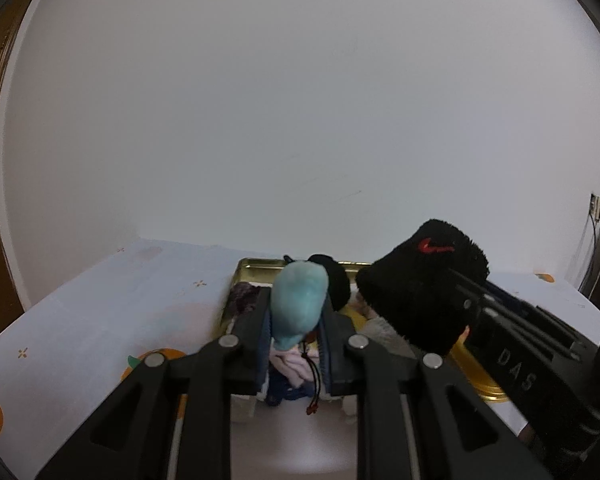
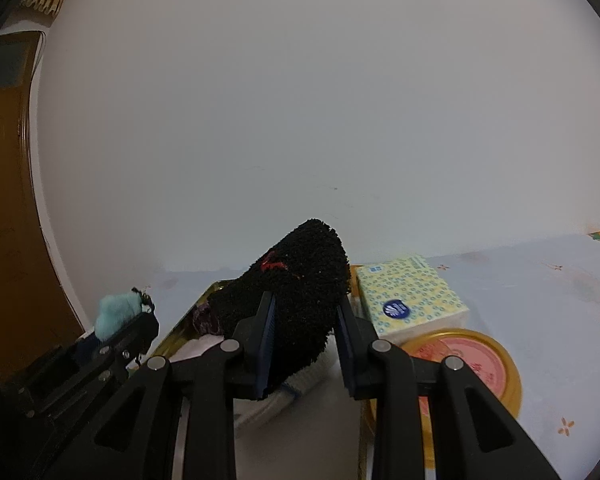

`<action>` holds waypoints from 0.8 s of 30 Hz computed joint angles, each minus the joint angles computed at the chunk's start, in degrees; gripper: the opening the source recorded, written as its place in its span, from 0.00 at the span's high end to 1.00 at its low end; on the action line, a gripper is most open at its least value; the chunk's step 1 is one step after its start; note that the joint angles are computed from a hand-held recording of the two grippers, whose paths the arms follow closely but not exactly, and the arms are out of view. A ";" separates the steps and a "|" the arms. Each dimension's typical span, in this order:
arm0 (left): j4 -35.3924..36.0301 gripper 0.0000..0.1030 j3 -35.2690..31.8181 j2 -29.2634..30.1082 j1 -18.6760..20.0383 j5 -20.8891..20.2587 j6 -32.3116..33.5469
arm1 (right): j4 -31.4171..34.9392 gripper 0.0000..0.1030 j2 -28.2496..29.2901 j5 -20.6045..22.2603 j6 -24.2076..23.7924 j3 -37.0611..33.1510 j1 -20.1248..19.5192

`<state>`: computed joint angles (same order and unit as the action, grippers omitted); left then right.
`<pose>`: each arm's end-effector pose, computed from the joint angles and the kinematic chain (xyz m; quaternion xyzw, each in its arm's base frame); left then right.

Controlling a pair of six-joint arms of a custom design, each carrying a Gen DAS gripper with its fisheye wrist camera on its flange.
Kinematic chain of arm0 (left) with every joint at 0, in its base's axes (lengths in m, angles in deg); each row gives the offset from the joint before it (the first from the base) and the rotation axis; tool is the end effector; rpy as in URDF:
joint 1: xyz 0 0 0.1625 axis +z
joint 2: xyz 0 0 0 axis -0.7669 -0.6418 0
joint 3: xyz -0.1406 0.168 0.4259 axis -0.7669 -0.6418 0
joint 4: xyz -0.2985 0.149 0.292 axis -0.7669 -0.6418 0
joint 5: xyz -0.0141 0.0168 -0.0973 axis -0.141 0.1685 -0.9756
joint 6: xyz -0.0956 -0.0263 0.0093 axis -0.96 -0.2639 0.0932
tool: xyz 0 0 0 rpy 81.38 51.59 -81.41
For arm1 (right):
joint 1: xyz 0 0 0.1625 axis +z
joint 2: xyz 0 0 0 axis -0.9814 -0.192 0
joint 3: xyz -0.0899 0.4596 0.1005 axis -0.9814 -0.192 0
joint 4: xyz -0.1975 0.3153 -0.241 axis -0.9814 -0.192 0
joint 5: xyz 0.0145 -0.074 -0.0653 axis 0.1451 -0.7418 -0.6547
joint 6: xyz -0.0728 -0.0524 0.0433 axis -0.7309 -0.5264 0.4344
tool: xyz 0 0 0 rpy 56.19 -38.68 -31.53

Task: Organize soft objects
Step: 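Carry the keychain and pouch over the gold tray with both grippers, then lower both items into the gold tray and open both grippers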

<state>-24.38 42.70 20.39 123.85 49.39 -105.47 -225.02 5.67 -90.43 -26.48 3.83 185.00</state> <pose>-0.0685 -0.8081 0.2131 0.2929 0.7909 -0.5008 0.1948 0.3163 -0.8257 -0.0009 0.0920 -0.7662 0.5663 0.2893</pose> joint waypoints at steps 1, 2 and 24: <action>0.06 0.82 -0.16 0.10 -0.03 -0.49 0.04 | 0.64 0.70 0.10 0.40 0.27 -0.41 -0.22; 0.00 0.82 -0.37 0.27 -0.10 -1.15 0.11 | 1.11 0.70 0.18 0.66 0.46 -0.70 -0.39; 9.80 0.82 -13.44 8.80 -1.53 -14.56 1.41 | 10.55 0.68 0.47 -3.86 3.74 -2.89 -1.37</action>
<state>-14.58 29.26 29.19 122.32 34.82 -104.06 -214.47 6.14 -94.29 -22.73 0.94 183.62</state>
